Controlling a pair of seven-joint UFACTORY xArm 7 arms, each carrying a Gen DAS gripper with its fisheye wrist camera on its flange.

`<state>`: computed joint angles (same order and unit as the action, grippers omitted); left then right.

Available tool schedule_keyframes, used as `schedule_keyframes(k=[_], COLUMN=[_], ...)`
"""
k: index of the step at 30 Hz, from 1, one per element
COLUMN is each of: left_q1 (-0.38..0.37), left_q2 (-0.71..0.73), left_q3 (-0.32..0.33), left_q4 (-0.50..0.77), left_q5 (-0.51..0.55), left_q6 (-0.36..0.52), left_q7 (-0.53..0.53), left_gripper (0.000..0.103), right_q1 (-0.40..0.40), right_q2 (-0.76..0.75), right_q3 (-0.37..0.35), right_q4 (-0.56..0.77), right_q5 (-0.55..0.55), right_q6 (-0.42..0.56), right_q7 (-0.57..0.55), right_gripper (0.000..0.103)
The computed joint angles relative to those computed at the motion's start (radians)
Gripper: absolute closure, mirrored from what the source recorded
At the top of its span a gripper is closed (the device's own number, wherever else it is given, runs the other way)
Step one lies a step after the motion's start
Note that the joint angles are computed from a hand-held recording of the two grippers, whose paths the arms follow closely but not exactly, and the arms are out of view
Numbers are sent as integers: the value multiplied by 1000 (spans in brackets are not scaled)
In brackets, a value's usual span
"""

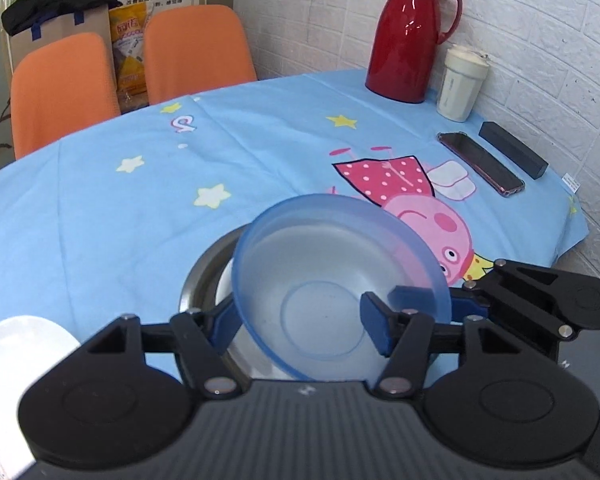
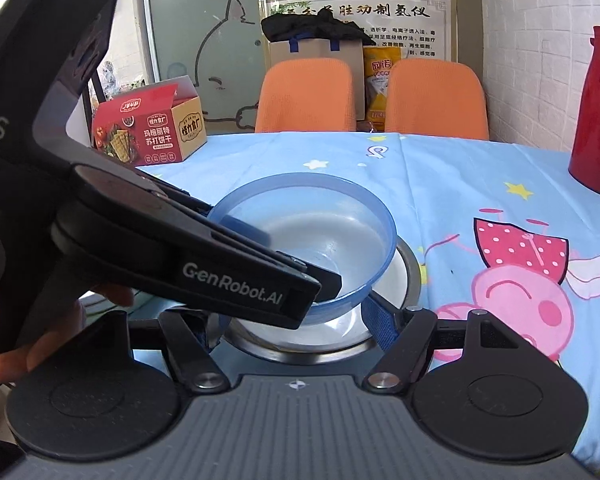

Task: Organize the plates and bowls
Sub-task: 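Carry the blue bowl with both grippers into the white bowl and open both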

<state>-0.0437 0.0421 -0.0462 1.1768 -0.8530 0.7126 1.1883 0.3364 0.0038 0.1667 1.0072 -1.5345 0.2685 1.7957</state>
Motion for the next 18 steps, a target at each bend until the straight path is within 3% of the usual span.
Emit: schedule_keyframes(k=[2,4,9,12,16,18], left_q1=[9,11,33,40,42,44], left_q2=[9,-1,-39,-51,-41,-23], left_q3=[6,5,33,45,49,48], left_q4=[20,10,2,2,6,21], left_q5=[5,-4,-73,-100,-96,-68], left_q6=[39,12,19,5,-19,-9], left_q7=[-13,-9,34,21,-18,-53], left_gripper=[17,5,1,1,1,1], right_q1=[0,5,-20,-45,-68,-68], right_q2=[-16,-52,-150,-191,-199,-175], right_q3=[1,11,23,43,43,28], right_q4=[-16,-57,-165,-201,-196,-173], right_q5=[-41,-23,50,35,-98,-116], right_q6=[-5,23,15,30,19,8], right_q7=[23,-11,-35,37,227,245], right_gripper=[0,0,0,0,0,0])
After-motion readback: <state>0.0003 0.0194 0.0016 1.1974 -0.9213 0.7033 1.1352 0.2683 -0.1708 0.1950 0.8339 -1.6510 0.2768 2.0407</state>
